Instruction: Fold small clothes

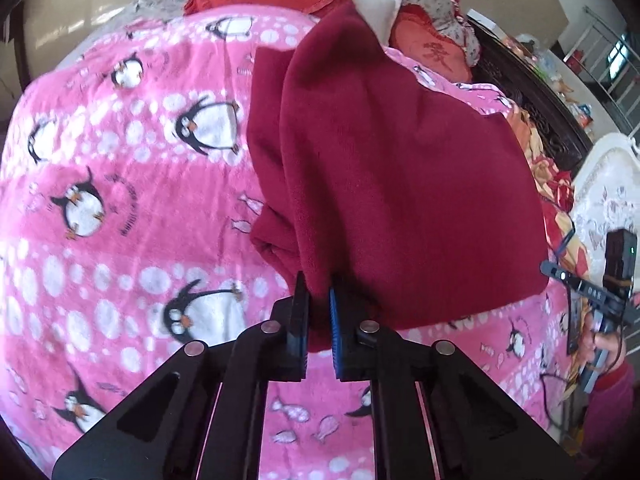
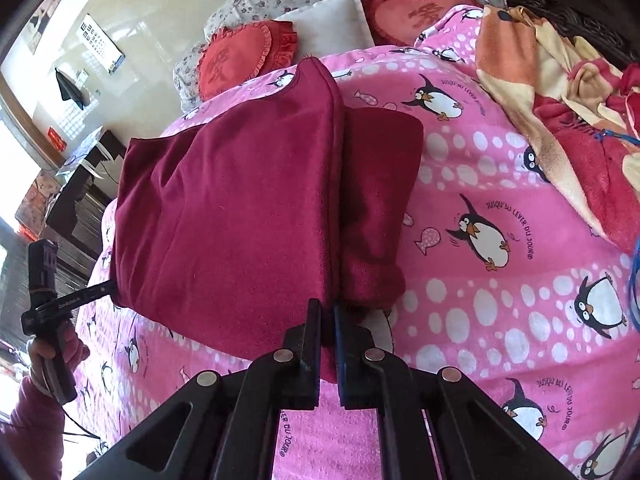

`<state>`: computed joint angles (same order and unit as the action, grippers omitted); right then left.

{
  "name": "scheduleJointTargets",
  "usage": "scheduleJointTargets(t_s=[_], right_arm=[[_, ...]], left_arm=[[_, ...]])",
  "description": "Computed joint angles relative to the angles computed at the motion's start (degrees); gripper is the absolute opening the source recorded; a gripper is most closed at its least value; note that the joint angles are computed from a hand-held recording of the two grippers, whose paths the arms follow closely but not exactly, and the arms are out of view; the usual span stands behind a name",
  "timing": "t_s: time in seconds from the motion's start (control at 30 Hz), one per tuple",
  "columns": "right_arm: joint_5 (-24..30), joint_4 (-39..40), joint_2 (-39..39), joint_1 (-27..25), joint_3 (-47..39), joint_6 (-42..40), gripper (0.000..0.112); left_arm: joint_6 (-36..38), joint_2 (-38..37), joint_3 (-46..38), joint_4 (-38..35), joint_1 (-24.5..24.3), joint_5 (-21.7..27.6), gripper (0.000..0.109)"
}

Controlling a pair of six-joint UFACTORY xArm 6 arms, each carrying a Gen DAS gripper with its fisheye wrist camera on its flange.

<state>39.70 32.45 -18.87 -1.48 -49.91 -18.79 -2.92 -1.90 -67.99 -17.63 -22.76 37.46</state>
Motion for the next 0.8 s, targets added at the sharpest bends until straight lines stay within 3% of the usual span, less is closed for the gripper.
scheduleJointTargets(t_s=[0.23,0.4,0.57,0.67,0.8], right_arm=[[0.02,-2.82,0.87,0.67,-0.90,3.52,0.005],[-1.18,-4.64,-2.30,1.38,-1.90,5.76,0.010],[-0.76,-1.44,1.56,5.17,-7.41,3.75,0.030],[-0.22,-1.54,5.85,8.80,-11.49,3.30,0.030],[0.45,-3.91,12.26,13.40,-17.69,3.08,0.030]], left_arm=[[-2.03,-0.85,4.03,-1.18,0.60,-1.66,0.007],[-5.43,-1.79,4.39,4.61,-0.47,-2.38,0.007],[-12.12,-1.66,4.42,9.51,-1.58,-3.19,0.008],[-15.74,-1.89,4.50,12.72,-1.84,-3.10,0.022],[-18.51,-2.90,4.69,15.78,-1.73,-2.48,0.027]])
